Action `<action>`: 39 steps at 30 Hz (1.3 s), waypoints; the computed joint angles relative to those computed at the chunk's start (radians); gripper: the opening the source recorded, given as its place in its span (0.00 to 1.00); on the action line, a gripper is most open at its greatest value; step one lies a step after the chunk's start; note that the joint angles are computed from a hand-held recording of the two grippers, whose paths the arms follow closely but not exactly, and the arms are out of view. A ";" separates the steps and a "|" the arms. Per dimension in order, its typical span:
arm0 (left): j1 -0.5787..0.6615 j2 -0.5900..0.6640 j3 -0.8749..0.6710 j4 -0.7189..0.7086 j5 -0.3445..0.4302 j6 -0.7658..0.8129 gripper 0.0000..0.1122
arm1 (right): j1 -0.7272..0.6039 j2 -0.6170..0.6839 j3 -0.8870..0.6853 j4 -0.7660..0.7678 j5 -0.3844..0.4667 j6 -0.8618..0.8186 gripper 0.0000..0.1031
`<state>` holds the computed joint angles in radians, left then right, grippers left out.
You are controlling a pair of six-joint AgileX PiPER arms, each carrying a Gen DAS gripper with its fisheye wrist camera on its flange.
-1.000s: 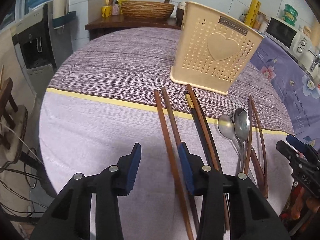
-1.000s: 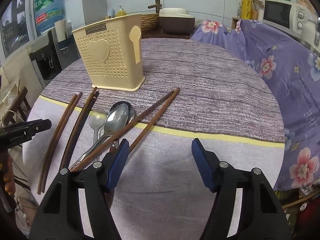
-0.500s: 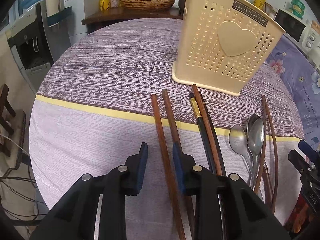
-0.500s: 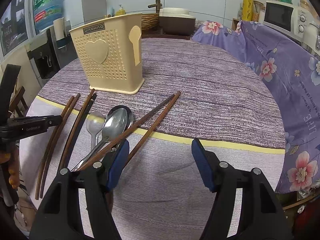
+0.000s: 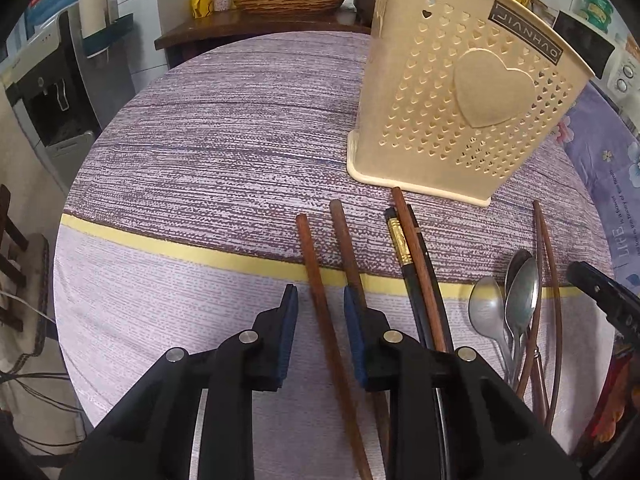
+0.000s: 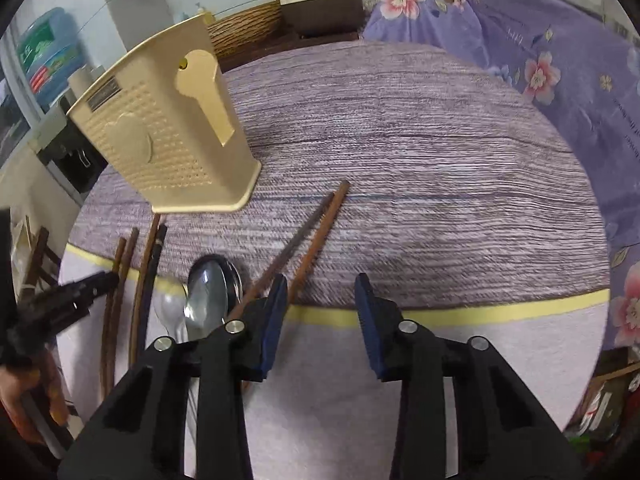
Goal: Organize utensils
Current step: 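Close the left tool on a brown chopstick while the right tool grasps another, then lift the brown chopsticks with both tools toward the cream holder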
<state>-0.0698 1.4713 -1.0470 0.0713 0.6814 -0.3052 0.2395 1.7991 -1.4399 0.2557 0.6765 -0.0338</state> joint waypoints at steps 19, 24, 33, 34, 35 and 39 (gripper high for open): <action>-0.009 0.040 -0.037 0.033 0.002 -0.002 0.17 | 0.019 0.182 -0.261 -0.102 0.144 0.138 0.13; -0.020 0.076 -0.082 0.059 0.021 -0.024 0.13 | 0.009 0.254 -0.388 -0.103 0.213 0.173 0.11; -0.035 0.103 -0.109 0.110 0.031 -0.060 0.09 | 0.011 0.362 -0.590 -0.137 0.342 0.204 0.09; -0.049 0.099 -0.103 0.134 0.033 -0.085 0.09 | 0.015 0.372 -0.607 -0.151 0.349 0.205 0.09; -0.066 0.096 -0.101 0.160 0.040 -0.112 0.09 | 0.021 0.376 -0.614 -0.169 0.353 0.211 0.09; -0.080 0.105 -0.114 0.194 0.059 -0.137 0.09 | 0.049 0.361 -0.581 -0.236 0.325 0.237 0.09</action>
<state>-0.1495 1.5766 -1.1608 0.2657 0.7401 -0.4426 0.2887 2.1605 -2.0209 0.0202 1.0011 0.2033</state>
